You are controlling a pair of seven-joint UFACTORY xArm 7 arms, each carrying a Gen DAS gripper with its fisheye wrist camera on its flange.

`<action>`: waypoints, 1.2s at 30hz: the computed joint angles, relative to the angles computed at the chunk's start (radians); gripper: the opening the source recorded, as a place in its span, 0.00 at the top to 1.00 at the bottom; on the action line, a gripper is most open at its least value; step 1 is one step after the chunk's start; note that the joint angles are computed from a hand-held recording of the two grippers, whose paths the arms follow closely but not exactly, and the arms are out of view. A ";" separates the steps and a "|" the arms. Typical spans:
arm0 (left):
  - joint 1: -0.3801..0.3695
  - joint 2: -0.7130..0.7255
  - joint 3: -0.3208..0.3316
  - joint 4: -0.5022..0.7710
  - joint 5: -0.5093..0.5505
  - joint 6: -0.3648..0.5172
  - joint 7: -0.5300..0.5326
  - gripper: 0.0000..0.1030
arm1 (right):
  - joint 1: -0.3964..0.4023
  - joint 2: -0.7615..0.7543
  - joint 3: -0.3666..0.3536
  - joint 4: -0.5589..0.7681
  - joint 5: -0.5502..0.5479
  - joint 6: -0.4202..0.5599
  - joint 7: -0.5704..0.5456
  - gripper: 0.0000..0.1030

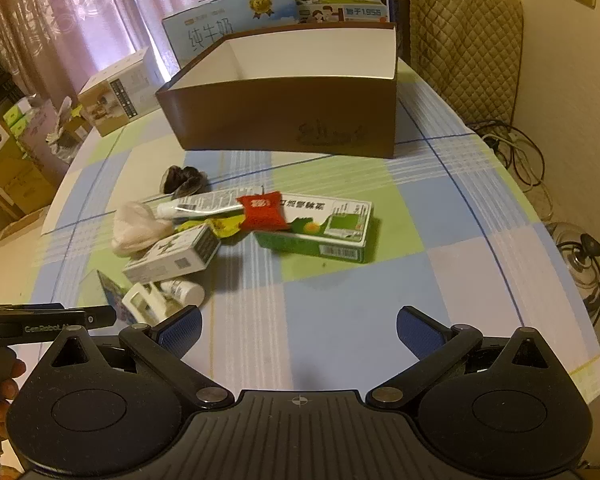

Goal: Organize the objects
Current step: 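Move both tools toward the clear plastic case and red candy packet, then grasp the clear plastic case with the left tool while the right tool grasps the red candy packet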

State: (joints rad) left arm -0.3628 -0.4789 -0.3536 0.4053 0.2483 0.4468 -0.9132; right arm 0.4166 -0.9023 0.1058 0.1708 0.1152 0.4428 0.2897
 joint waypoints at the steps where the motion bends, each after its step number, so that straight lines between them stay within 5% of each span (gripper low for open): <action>1: 0.009 0.013 -0.005 0.008 0.006 0.001 -0.007 0.19 | -0.003 0.011 -0.008 0.003 -0.002 -0.006 -0.007 0.02; 8: 0.035 0.079 -0.002 0.034 0.037 0.001 -0.047 0.35 | -0.015 0.087 -0.054 0.027 0.010 -0.046 -0.068 0.02; 15: 0.024 0.080 0.023 0.034 0.050 0.023 -0.007 0.71 | -0.014 0.155 -0.083 0.051 0.041 -0.075 -0.133 0.02; 30: 0.071 0.134 -0.013 0.076 0.184 0.041 -0.097 0.74 | 0.084 0.318 -0.195 0.113 0.181 -0.184 -0.352 0.03; 36: 0.075 0.088 -0.026 0.078 0.238 0.102 -0.168 0.74 | 0.234 0.441 -0.307 0.180 0.314 -0.261 -0.559 0.26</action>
